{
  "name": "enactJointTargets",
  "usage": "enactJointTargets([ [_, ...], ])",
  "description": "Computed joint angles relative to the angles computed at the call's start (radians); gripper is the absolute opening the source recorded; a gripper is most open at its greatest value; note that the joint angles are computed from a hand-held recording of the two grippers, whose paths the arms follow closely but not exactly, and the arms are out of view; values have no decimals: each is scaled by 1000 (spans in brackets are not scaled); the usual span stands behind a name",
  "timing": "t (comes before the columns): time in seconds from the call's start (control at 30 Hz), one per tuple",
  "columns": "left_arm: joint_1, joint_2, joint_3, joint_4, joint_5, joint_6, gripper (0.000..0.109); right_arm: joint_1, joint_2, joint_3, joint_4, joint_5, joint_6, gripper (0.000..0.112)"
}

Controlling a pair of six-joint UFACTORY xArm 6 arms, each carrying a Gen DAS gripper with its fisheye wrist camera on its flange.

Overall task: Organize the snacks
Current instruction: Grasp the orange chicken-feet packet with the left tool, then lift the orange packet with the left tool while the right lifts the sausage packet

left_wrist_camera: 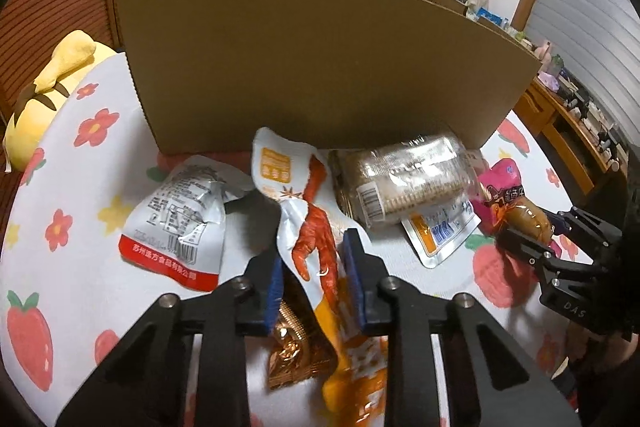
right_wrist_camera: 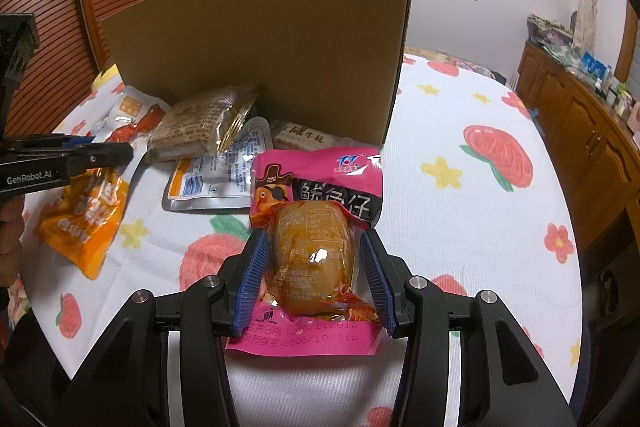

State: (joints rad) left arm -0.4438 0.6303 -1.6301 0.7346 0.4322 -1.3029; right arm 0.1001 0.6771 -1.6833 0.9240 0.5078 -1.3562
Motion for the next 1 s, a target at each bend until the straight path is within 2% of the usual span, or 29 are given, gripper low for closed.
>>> enactJointTargets([
  [0.17, -8, -14, 6, 45, 14, -26, 18, 1, -1, 2, -5, -2, 3, 49],
  [0.67, -19, -102, 69, 227, 40, -170, 16, 1, -3, 5, 3, -4, -2, 48],
  [1.0, -33, -112, 56, 284, 62, -201, 16, 13, -30, 52, 85, -60, -71, 42],
])
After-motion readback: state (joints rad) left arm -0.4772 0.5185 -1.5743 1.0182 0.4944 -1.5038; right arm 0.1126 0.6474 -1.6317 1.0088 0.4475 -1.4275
